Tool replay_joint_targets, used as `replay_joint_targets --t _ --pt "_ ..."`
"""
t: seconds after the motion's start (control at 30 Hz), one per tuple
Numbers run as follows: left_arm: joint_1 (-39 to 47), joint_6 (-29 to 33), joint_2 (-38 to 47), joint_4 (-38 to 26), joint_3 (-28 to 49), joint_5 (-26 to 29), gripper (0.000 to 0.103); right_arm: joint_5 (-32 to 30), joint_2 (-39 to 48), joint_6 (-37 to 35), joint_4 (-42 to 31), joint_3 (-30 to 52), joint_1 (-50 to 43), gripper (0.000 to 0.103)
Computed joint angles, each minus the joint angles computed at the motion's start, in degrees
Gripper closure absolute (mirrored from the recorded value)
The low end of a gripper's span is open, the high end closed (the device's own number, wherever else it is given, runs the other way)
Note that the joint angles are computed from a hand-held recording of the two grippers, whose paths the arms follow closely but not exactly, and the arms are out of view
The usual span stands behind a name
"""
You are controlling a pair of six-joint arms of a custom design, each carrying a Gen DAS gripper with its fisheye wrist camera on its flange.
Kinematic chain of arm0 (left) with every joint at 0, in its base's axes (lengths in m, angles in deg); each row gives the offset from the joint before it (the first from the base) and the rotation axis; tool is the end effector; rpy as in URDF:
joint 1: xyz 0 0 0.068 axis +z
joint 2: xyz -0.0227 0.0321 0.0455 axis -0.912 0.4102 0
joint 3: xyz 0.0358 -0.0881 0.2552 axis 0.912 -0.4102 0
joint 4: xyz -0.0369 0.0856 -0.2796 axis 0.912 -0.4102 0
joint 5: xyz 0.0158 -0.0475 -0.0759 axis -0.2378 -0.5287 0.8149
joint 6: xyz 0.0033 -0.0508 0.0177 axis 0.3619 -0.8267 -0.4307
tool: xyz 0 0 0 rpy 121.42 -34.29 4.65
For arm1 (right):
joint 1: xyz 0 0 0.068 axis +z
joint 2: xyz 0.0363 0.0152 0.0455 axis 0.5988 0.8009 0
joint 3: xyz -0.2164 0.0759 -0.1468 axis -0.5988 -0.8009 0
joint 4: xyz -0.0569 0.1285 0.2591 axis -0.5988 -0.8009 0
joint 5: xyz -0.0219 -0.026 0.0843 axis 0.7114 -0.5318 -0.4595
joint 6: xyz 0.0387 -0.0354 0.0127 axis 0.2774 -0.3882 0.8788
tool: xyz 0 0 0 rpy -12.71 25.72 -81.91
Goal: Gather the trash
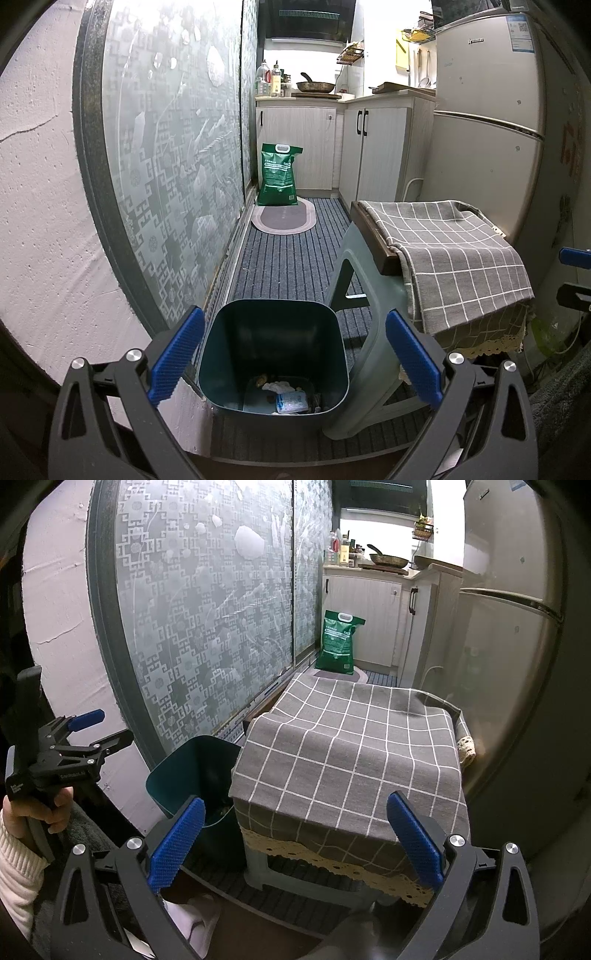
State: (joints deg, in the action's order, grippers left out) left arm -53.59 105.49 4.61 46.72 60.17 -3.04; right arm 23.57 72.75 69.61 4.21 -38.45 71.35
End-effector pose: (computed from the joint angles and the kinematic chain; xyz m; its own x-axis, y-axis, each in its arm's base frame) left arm 0.3140 0.0449 0.1985 -0.4379 0.2869 -0.8520 0.5703 0.8212 -0.0165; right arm 0.1550 0.0839 0.2265 -0.5851 0.1034 -0.8044 0.1343 0.9905 0.0297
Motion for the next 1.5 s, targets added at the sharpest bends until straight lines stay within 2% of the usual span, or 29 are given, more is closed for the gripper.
replay_joint_targets --t 1.5 --pt "-0.9 1.0 -0.5 -2.0 0.4 -0.7 0.003 -0.1 -0.7 -0.3 -0.5 -0.3 -0.1 0.003"
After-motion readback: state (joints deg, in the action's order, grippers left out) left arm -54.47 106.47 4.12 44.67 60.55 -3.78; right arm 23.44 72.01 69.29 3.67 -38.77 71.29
